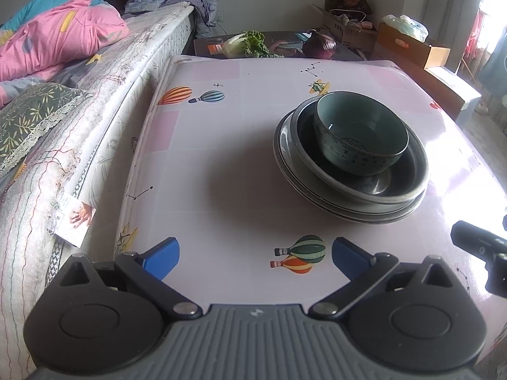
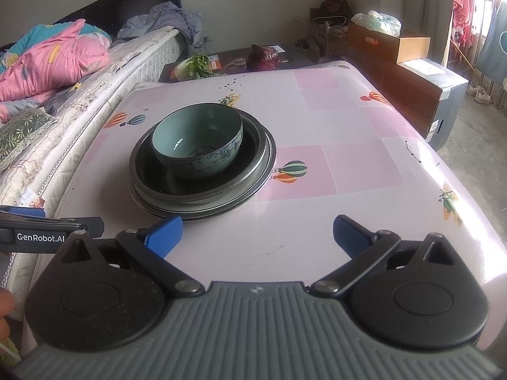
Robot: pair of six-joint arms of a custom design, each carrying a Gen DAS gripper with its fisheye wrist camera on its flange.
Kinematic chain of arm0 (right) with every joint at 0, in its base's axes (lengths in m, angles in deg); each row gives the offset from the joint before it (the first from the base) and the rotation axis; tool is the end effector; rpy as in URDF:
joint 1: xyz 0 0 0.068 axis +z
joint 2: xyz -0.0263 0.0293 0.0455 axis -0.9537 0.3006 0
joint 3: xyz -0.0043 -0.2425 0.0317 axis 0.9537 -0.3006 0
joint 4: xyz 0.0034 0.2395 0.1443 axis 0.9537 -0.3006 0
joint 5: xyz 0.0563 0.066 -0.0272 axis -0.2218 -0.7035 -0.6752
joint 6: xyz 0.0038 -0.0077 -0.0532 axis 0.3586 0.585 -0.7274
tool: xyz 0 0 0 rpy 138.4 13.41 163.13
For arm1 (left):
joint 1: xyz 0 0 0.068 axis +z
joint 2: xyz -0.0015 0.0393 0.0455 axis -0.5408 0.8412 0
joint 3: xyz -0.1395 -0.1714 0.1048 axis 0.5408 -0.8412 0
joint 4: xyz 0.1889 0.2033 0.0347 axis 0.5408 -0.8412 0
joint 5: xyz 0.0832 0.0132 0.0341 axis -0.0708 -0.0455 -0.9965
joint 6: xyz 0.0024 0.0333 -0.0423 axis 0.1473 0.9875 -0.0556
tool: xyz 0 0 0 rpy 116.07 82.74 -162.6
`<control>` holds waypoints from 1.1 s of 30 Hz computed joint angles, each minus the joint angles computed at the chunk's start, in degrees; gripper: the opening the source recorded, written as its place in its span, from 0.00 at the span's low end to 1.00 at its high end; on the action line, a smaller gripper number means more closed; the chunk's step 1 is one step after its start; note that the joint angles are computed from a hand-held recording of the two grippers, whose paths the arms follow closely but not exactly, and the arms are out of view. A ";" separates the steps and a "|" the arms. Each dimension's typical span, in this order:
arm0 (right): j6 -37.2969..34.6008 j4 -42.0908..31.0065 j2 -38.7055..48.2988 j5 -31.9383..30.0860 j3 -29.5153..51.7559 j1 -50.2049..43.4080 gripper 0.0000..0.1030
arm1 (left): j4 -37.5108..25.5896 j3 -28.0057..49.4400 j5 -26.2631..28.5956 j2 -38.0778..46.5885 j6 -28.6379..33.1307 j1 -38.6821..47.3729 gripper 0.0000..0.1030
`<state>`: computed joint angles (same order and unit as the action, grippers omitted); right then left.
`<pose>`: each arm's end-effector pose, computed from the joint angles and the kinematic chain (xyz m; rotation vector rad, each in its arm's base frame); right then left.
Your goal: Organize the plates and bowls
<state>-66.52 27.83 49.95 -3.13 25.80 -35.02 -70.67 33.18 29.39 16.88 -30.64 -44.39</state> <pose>0.1944 0.1440 0.2740 -0.4231 2.3136 0.3161 0.1521 -0.0193 0.2911 -0.4697 2.4804 0.1693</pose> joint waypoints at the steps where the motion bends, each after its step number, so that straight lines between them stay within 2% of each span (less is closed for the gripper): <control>1: 0.04 -0.03 0.11 -0.04 0.06 0.07 0.99 | -0.10 0.06 -0.14 0.05 -0.16 -0.22 1.00; 33: -0.27 -1.76 -0.35 0.88 0.21 0.13 0.99 | 0.61 0.40 1.30 1.48 -0.61 -2.59 1.00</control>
